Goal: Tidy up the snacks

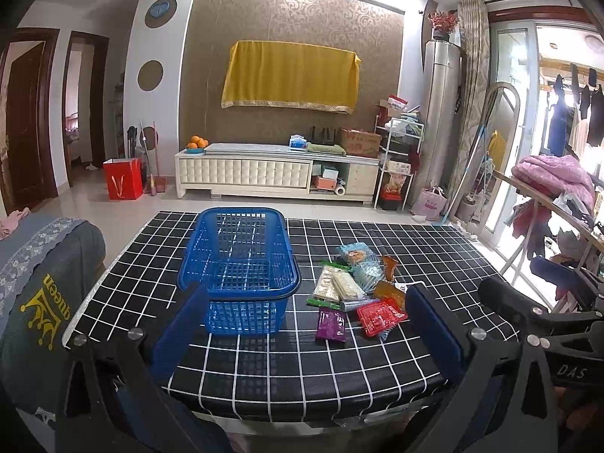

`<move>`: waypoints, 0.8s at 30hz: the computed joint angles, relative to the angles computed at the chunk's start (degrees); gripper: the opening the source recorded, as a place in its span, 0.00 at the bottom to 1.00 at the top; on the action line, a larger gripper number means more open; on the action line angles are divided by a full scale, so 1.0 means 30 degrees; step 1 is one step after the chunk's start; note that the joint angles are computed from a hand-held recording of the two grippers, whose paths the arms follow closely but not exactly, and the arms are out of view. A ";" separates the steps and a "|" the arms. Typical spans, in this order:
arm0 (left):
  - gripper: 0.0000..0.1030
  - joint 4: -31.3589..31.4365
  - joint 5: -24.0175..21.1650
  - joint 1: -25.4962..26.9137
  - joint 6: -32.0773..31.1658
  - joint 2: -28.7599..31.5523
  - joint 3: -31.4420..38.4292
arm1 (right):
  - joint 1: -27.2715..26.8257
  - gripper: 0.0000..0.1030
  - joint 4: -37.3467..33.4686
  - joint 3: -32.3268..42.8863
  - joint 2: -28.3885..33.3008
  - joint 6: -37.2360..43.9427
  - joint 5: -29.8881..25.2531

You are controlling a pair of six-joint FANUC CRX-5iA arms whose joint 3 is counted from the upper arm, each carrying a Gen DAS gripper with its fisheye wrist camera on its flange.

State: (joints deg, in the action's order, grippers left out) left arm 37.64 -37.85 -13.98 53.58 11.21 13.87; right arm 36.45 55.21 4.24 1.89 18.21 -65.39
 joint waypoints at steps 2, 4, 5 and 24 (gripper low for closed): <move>1.00 -0.0035 -0.0011 0.0002 0.0036 -0.0025 -0.0020 | -0.0019 1.00 -0.0081 0.0000 -0.0011 0.0041 0.0030; 1.00 -0.0023 -0.0070 0.0018 0.0036 -0.0016 0.0010 | -0.0042 1.00 -0.0093 0.0003 -0.0013 0.0086 0.0059; 1.00 -0.0079 -0.0107 0.0022 0.0068 -0.0002 0.0048 | -0.0048 1.00 -0.0088 0.0001 -0.0019 0.0090 0.0050; 1.00 -0.2836 -0.1580 -0.0880 0.2966 0.1894 0.3415 | -0.1390 1.00 -0.0961 -0.0177 -0.0387 0.1186 0.1422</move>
